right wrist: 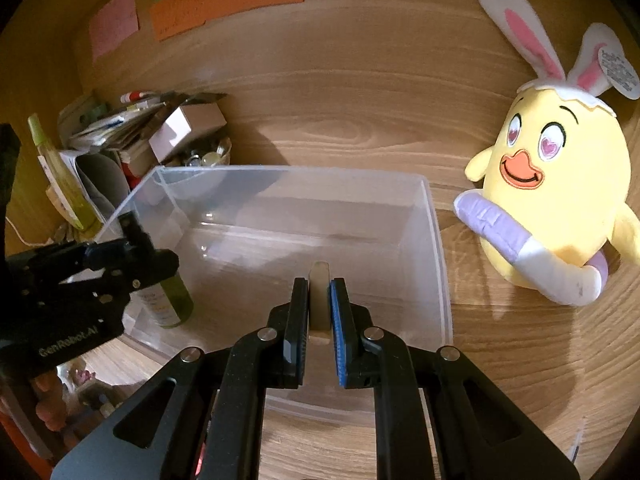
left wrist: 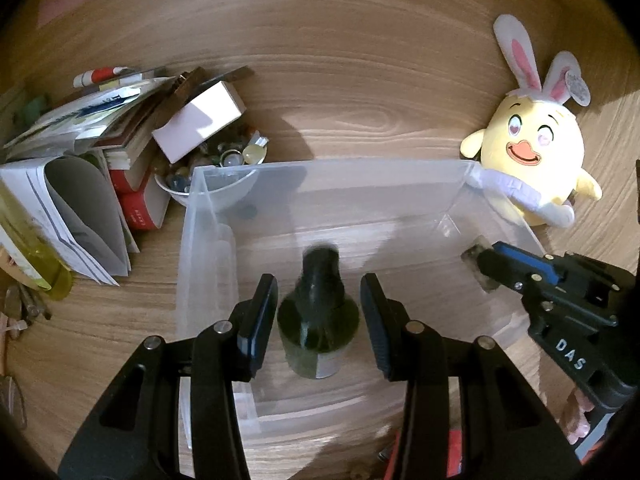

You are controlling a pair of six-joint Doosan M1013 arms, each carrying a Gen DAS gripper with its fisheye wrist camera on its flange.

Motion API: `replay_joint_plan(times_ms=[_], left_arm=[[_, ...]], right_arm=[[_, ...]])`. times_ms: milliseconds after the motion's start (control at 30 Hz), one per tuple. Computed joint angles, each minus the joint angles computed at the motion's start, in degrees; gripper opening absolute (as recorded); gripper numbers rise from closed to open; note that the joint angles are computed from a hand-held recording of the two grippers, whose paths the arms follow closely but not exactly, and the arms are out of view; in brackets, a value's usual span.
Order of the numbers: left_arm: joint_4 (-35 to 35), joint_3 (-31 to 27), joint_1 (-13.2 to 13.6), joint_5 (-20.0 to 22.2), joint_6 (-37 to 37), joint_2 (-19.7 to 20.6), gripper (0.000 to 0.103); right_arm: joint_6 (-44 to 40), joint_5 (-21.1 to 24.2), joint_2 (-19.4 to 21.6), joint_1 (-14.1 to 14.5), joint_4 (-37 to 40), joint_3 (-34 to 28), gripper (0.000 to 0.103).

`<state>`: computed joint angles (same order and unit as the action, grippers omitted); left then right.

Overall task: Organize objects
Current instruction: 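Lower the green bottle into the box with the left tool while the right tool drops the block in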

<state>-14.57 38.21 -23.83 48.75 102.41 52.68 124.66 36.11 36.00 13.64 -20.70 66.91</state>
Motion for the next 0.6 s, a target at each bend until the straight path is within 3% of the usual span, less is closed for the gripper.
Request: replay_joint_plan(times_ms=[200,267,533,600], left_arm=[[-0.7,0.12,0.07,1.24,0.85,-0.26,0.047],[-1.65,0.45,0.17,1.43,1.5,-0.56,0.052],[0.6,6.66,-0.39,-5.6,2.83,-4.53,0.071],[1.28,8.72,-0.46,-8.0,3.04,-5.84,0.083]], right_arm=[[0.47,0.06,-0.1,0.21,-0.9,0.03,0.012],[0.1,0.28,-0.1,0.22,-0.59,-0.11,0.023],[3.39,-0.43,-1.16,1.2,-6.49,0.74,0.041],[4.75,-0.88,-1.68,1.49,-8.39,1.29,0.049]])
